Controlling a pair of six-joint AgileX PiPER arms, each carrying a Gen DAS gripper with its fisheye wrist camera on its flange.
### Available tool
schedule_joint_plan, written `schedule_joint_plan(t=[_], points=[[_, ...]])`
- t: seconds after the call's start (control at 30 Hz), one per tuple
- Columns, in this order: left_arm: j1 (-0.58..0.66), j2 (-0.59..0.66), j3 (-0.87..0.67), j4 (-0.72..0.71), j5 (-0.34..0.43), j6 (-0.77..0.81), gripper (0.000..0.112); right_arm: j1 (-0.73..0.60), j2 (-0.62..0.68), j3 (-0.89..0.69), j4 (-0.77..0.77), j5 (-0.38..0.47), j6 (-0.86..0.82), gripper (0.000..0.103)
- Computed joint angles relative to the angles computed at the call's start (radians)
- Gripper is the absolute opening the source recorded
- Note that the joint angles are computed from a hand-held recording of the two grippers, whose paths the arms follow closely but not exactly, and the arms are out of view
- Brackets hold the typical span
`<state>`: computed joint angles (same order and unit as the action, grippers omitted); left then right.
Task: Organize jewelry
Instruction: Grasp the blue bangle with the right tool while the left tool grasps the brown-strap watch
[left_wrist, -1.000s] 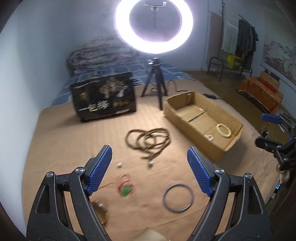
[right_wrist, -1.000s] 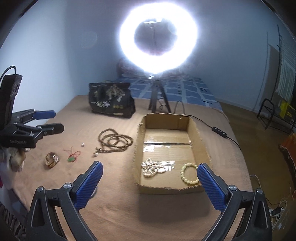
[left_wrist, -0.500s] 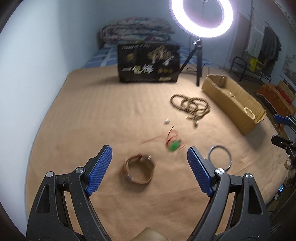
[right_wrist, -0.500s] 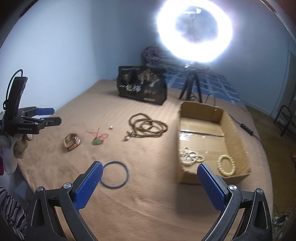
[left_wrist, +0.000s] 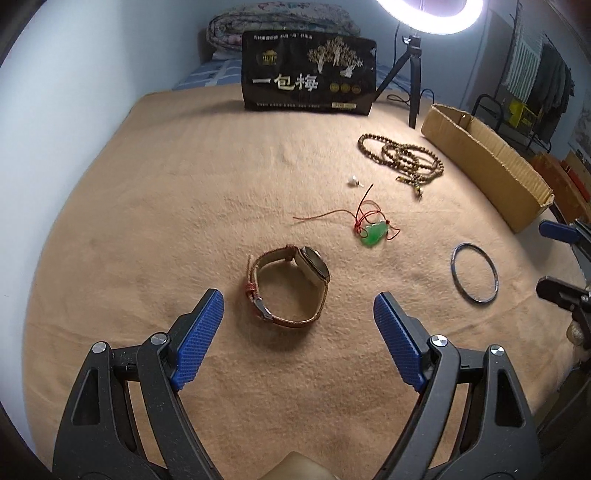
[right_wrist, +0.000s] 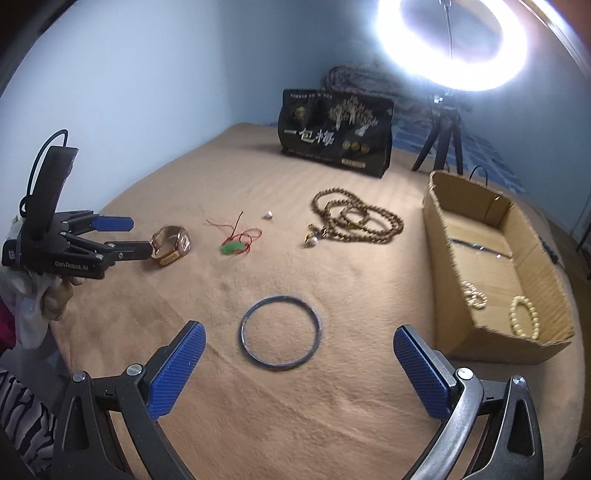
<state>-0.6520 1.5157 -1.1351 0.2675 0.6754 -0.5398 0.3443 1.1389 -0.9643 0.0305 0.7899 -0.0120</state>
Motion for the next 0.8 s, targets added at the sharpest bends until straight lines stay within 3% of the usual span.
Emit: schedule_joint_plan(t=[0.23, 0.53, 0.8], points=[[-0.007, 0.064, -0.009, 0.055, -0.023, -0.059, 0.086, 0.021, 0.074, 0.018, 0.006, -0.043, 0.012, 0.103], [0.014, 0.107, -0.021, 0.073, -0.051, -0.096, 0.086, 0.087, 0.209, -0.019, -0.100, -0.028, 0.106, 0.103], [0.025, 0.130, -0.024, 0.059, -0.065, -0.096, 0.086, 0.071, 0.264, -0.028, -0.074, -0.026, 0.114, 0.101]])
